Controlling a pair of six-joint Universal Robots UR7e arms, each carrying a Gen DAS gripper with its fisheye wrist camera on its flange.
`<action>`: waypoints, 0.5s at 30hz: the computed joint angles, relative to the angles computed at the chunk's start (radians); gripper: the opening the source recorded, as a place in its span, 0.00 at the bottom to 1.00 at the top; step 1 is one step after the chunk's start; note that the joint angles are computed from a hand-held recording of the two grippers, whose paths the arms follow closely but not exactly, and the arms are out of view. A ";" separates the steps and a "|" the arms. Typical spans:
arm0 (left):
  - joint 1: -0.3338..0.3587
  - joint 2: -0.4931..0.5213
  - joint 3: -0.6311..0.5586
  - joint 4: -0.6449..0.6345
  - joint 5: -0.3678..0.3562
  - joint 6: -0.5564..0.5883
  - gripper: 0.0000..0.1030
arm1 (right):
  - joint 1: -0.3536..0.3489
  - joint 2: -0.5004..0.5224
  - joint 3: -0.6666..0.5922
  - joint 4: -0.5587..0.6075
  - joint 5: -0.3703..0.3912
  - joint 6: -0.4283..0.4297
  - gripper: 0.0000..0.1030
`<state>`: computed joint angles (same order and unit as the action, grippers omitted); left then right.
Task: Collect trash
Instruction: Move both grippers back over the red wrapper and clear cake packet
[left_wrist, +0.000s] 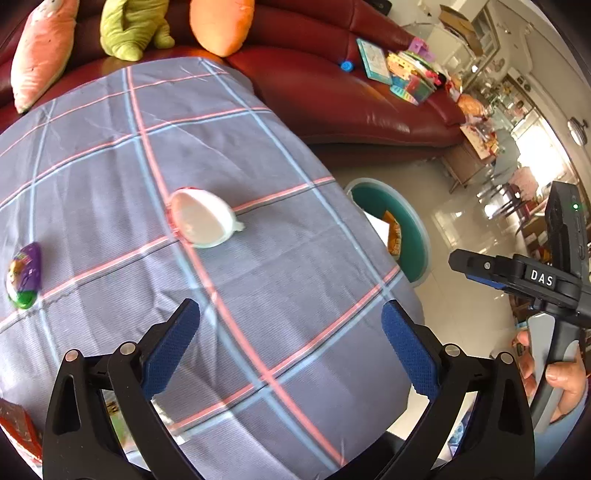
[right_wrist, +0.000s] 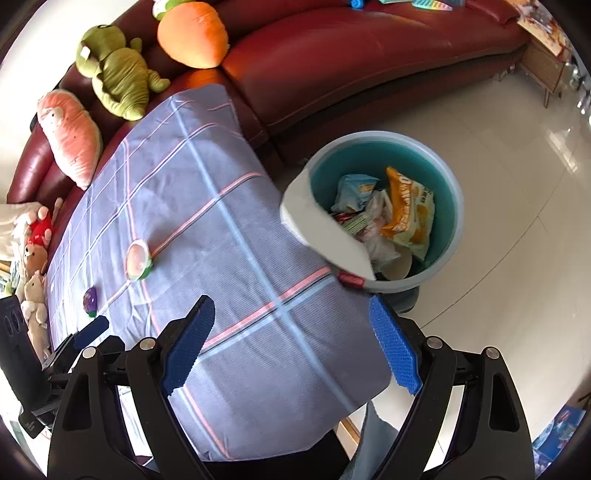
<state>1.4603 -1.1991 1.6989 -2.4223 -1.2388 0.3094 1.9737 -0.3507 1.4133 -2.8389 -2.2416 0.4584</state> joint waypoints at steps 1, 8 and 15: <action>0.004 -0.009 0.004 -0.004 0.001 0.005 0.96 | 0.008 0.006 -0.005 0.004 0.000 0.004 0.79; 0.039 -0.069 0.027 -0.014 0.009 0.034 0.96 | 0.048 0.053 -0.038 0.031 0.011 0.028 0.79; 0.096 -0.137 0.042 -0.031 0.028 0.062 0.96 | 0.084 0.137 -0.125 0.096 0.083 0.021 0.79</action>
<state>1.5561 -1.3356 1.7411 -2.4532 -1.2110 0.3717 2.0577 -0.2141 1.2880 -2.7425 -2.1582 0.4790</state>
